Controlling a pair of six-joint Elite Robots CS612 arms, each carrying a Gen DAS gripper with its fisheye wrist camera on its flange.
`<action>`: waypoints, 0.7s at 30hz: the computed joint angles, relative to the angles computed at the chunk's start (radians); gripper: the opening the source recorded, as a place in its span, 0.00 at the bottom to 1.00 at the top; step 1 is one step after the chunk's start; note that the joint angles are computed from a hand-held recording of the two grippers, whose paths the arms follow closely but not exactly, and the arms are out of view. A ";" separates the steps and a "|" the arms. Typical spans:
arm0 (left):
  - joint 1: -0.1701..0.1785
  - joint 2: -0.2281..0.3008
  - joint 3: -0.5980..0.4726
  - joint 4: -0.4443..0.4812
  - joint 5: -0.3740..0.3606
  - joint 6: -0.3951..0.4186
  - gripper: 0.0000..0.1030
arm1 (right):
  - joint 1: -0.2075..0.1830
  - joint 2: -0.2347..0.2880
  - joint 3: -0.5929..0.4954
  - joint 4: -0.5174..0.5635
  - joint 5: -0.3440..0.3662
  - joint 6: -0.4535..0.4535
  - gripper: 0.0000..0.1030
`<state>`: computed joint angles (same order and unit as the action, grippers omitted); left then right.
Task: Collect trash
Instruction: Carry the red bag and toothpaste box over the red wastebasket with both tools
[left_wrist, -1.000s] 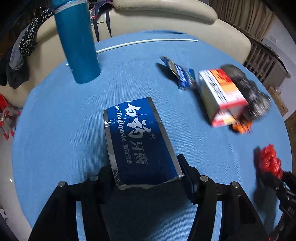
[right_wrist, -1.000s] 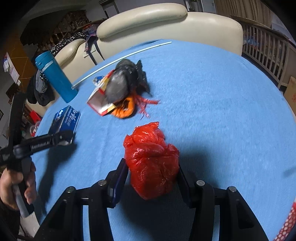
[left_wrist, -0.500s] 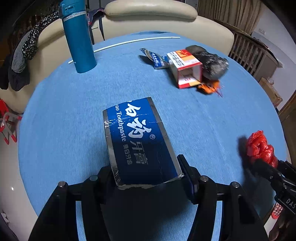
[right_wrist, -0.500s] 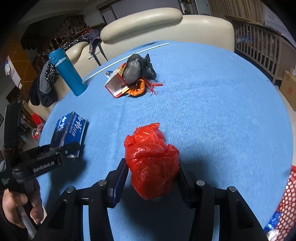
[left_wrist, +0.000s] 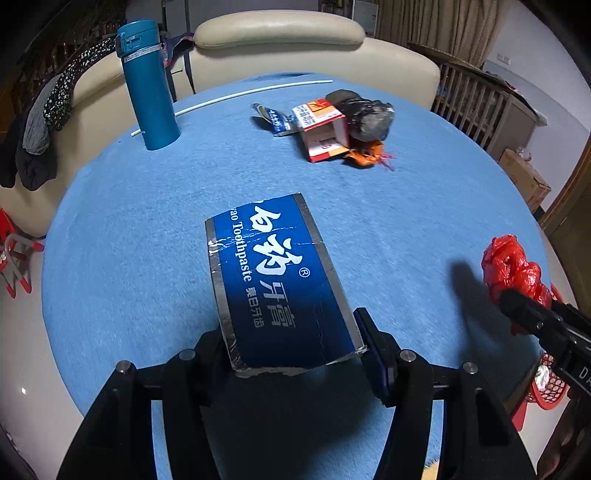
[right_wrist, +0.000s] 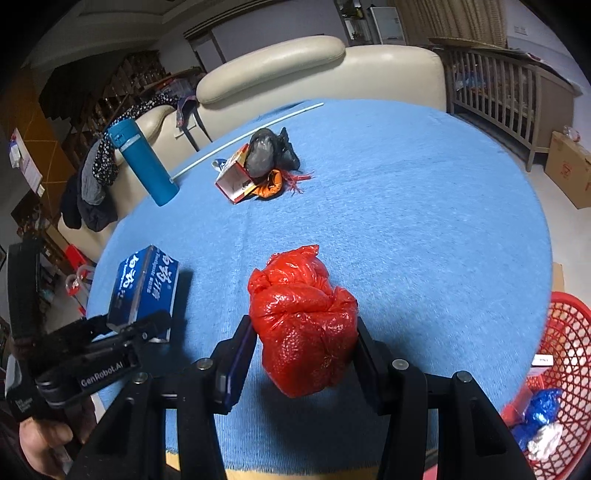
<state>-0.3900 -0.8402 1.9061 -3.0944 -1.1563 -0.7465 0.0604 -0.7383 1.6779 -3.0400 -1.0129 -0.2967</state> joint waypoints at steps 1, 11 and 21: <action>-0.001 -0.001 0.003 -0.006 0.000 0.004 0.61 | -0.004 -0.002 0.006 -0.006 0.003 0.007 0.52; -0.029 -0.015 0.019 -0.018 0.028 0.036 0.61 | -0.032 -0.020 0.055 -0.070 0.029 0.056 0.52; -0.050 -0.015 0.028 -0.020 0.049 0.055 0.61 | -0.073 -0.034 0.095 -0.157 0.059 0.140 0.52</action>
